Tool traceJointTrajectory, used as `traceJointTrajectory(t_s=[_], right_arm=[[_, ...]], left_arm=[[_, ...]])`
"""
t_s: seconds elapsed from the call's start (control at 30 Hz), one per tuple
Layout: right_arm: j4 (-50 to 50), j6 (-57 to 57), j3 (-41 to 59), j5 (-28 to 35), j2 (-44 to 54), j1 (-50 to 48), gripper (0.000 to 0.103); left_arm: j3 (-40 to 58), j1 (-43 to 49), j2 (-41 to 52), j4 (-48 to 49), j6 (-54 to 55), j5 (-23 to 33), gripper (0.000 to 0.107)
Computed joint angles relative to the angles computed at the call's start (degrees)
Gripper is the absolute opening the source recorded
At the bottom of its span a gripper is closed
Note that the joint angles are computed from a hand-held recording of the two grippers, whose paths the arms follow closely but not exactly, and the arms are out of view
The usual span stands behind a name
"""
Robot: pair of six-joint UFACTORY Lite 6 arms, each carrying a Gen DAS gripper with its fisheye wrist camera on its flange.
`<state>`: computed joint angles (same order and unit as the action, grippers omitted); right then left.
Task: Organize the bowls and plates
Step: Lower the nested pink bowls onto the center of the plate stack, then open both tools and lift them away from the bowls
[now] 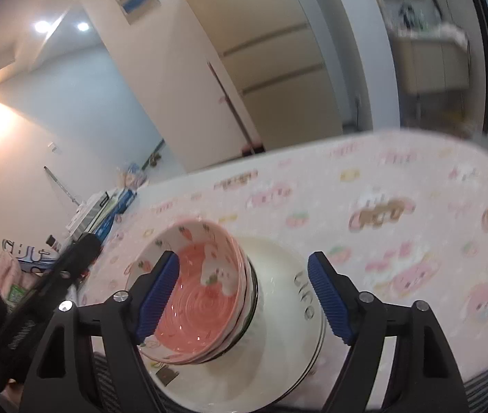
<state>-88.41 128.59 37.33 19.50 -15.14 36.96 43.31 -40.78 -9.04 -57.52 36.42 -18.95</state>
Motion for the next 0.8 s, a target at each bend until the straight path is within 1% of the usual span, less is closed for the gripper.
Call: traceJointTrajectory(t_s=[0.03,0.1,0.13,0.2,0.23,0.27,0.3,0.37,0.47,0.5,0.57,0.6,0.67,0.7,0.73,0.8], right_arm=[[-2.17,1.82,-1.0,3.62,-1.22,2.09,0.087],[-3.74,2.2,-2.95,14.91,-4.32,8.72,0.087],[-5.12,2.59,-2.9,19.85,-3.88,11.47,0.087],[-6.59,2.19,-4.84,31.06,-5.4,17.93,0.094],[-7.09,2.4,-5.91,36.07,-6.14,20.72,0.103],[-7.15,2.69,-6.72,39.72,-6.82,22.73,0.103],[-7.06,3.53,-7.9,44.19,-7.81,25.25,0.103],[-6.75,4.5,-10.37,49.89,-11.03,28.99,0.103],[-5.46,5.02,-13.71,57.22,-16.65,35.36,0.103],[-4.73,4.88,-14.54,60.32,-17.86,38.11,0.103],[-1.92,4.32,-14.51,67.66,-16.96,44.32,0.103],[-0.84,4.14,-14.22,69.88,-15.67,46.02,0.103],[2.08,4.0,-13.9,72.55,-13.87,49.5,0.103],[3.38,4.55,-13.9,72.73,-13.05,50.73,0.103],[4.13,5.42,-14.18,72.24,-12.21,51.41,0.103],[5.91,7.85,-14.42,72.93,-9.16,54.3,0.103]], left_arm=[[-1.69,-1.36,-1.73,2.33,-1.82,-4.14,0.103],[-4.6,-3.26,-4.53,5.42,-4.2,-10.53,0.103],[-5.75,-3.83,-5.75,6.98,-4.96,-12.67,0.103],[-8.36,-4.75,-8.69,9.14,-5.46,-16.57,0.103],[-9.71,-5.41,-9.89,9.76,-5.62,-19.09,0.103],[-11.14,-5.95,-11.23,10.5,-5.96,-21.41,0.103],[-12.58,-6.09,-12.97,11.15,-6.18,-22.53,0.103],[-15.16,-6.53,-16.43,12.33,-6.56,-23.55,0.103],[-17.76,-6.63,-20.85,12.87,-6.02,-21.6,0.103],[-18.62,-7.49,-21.95,11.86,-4.83,-21.88,0.103],[-20.69,-9.81,-23.97,9.1,-1.22,-23.82,0.103],[-21.47,-10.82,-24.31,8.12,0.02,-25.11,0.103],[-23.39,-12.34,-25.18,7.03,0.89,-27.1,0.103],[-24.37,-12.45,-25.93,7.25,0.47,-26.61,0.103],[-25.96,-14.02,-27.48,5.71,1.2,-27.25,0.103],[-28.05,-16.59,-28.36,3.8,1.06,-29.87,0.103]])
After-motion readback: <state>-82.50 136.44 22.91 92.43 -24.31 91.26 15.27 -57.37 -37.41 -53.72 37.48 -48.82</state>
